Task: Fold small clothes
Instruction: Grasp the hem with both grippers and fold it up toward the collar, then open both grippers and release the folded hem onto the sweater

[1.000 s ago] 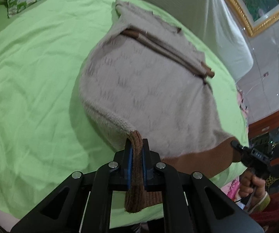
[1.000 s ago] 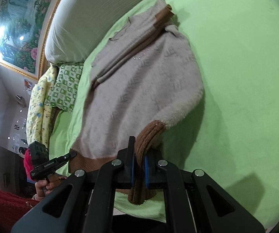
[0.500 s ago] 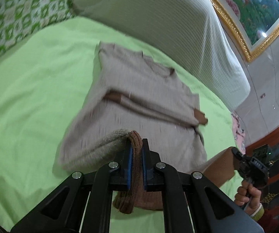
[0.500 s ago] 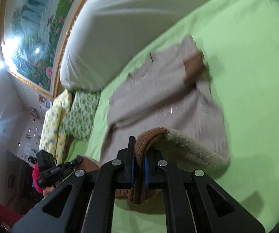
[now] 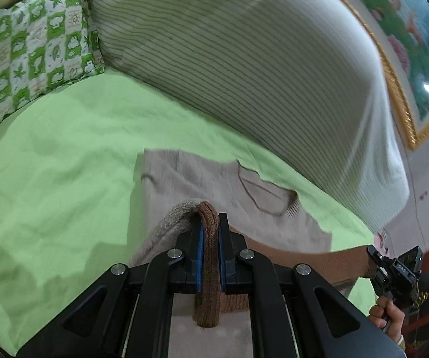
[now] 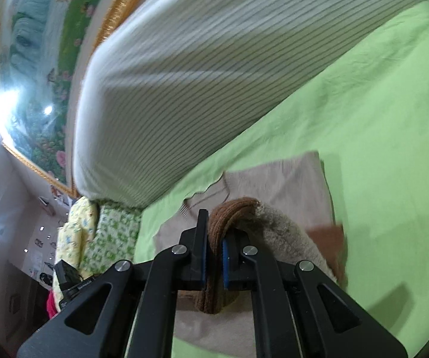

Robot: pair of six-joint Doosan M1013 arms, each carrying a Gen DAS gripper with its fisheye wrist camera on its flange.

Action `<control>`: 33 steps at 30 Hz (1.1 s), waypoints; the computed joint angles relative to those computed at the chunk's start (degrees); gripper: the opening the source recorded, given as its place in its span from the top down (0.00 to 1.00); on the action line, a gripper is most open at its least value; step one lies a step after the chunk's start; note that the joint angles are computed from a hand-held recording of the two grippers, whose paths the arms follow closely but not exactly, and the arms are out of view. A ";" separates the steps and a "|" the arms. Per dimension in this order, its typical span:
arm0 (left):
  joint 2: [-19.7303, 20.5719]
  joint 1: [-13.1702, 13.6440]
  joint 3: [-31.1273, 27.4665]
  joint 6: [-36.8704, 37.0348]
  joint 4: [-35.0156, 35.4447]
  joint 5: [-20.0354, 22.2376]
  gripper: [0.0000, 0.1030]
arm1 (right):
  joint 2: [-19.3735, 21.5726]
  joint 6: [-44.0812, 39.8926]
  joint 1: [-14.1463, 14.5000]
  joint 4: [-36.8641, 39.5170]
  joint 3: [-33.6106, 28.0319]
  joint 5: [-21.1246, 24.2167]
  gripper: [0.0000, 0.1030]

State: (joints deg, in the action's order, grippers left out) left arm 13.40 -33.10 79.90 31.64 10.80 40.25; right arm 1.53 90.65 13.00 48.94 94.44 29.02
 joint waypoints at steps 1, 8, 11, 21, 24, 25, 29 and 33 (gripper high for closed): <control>0.78 0.39 -0.57 0.01 -0.26 0.20 0.94 | 0.84 0.41 -0.28 -0.30 -0.70 0.58 0.92; 6.02 2.49 -4.17 0.63 -2.04 3.12 0.94 | 6.76 3.58 -1.71 -4.05 -5.11 4.32 0.92; 8.55 3.37 -6.04 1.20 -4.13 6.52 0.91 | 9.33 10.46 -1.83 -10.24 -7.58 8.53 0.90; 8.85 2.77 -7.98 -1.78 1.12 8.45 0.46 | 10.50 15.82 -1.97 -14.62 -10.71 11.29 0.85; 7.84 2.24 -7.72 -4.91 5.58 8.24 0.36 | 9.94 15.62 -2.50 -11.75 -9.95 10.56 0.75; 7.61 2.18 -7.79 -4.59 5.67 8.48 0.36 | 9.68 16.02 -2.32 -12.55 -9.92 10.37 0.74; 6.91 1.61 -7.57 -0.69 3.64 8.14 0.36 | 8.07 17.37 -1.60 -15.28 -9.06 8.71 0.67; 7.01 0.41 -7.92 8.86 -1.87 8.05 0.36 | 5.01 24.38 -0.23 -24.52 -6.71 2.94 0.42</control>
